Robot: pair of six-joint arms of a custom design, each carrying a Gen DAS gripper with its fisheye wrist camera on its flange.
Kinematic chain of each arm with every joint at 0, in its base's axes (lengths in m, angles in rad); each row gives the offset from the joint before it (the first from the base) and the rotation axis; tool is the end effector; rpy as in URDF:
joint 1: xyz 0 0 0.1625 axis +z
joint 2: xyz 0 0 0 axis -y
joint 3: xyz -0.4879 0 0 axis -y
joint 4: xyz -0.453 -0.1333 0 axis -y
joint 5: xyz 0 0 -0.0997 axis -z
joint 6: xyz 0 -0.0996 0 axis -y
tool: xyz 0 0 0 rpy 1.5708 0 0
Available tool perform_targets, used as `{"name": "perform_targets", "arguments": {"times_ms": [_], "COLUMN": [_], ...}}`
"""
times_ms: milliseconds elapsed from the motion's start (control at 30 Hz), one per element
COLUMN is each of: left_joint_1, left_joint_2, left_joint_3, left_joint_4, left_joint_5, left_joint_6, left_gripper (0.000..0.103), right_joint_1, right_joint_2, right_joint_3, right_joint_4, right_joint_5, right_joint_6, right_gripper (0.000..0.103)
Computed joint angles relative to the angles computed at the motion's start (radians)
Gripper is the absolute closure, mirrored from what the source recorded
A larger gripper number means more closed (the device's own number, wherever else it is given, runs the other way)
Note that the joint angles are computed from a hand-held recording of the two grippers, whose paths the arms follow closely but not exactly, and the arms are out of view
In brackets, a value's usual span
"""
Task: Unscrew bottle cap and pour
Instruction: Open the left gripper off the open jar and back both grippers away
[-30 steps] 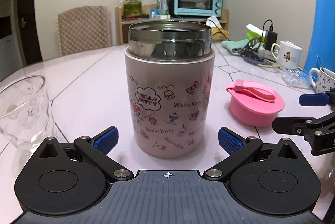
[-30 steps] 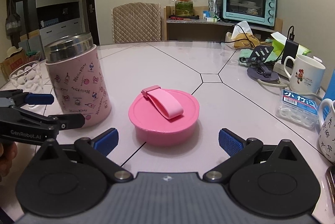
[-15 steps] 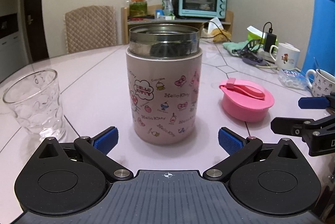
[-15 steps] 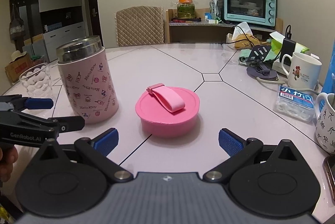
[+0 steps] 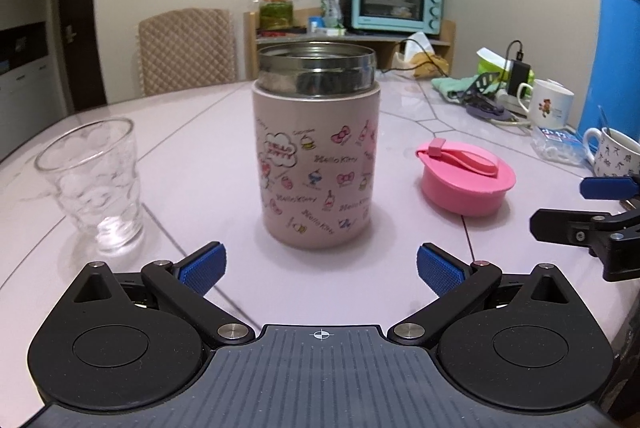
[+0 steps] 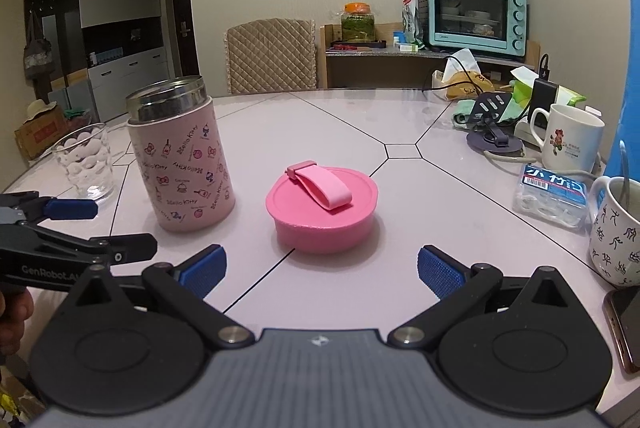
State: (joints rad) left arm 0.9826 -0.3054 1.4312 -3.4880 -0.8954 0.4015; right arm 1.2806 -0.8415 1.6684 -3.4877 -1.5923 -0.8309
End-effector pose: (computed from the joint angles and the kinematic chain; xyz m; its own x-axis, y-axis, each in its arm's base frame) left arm -0.2732 -0.7622 -0.0834 -0.6724 0.2866 -0.6825 0.7092 0.5136 -0.4830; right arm -0.0936 -0.7718 0.2353 -0.7399 -0.1221 0.6615 -0.6142 0.5235 -0.5904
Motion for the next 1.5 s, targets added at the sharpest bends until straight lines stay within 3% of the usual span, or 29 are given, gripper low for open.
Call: {"name": "perform_targets", "arguments": {"times_ms": [767, 1500], "left_joint_1": [-0.031, -0.052], "left_joint_2": [-0.03, -0.036], "left_joint_3": [0.111, 0.142], "left_joint_4": [-0.057, -0.077], "left_joint_5": [0.024, 0.05], "left_joint_6": [-0.044, -0.06], "left_gripper": [0.0, 0.0], "right_joint_1": [-0.017, -0.032], "right_joint_2": [-0.04, -0.06], "right_joint_3": [0.076, 0.108], "right_joint_4": [-0.043, -0.045], "right_joint_5": [0.037, 0.073], "right_joint_6": [0.007, 0.012], "right_gripper": [0.0, 0.0]}}
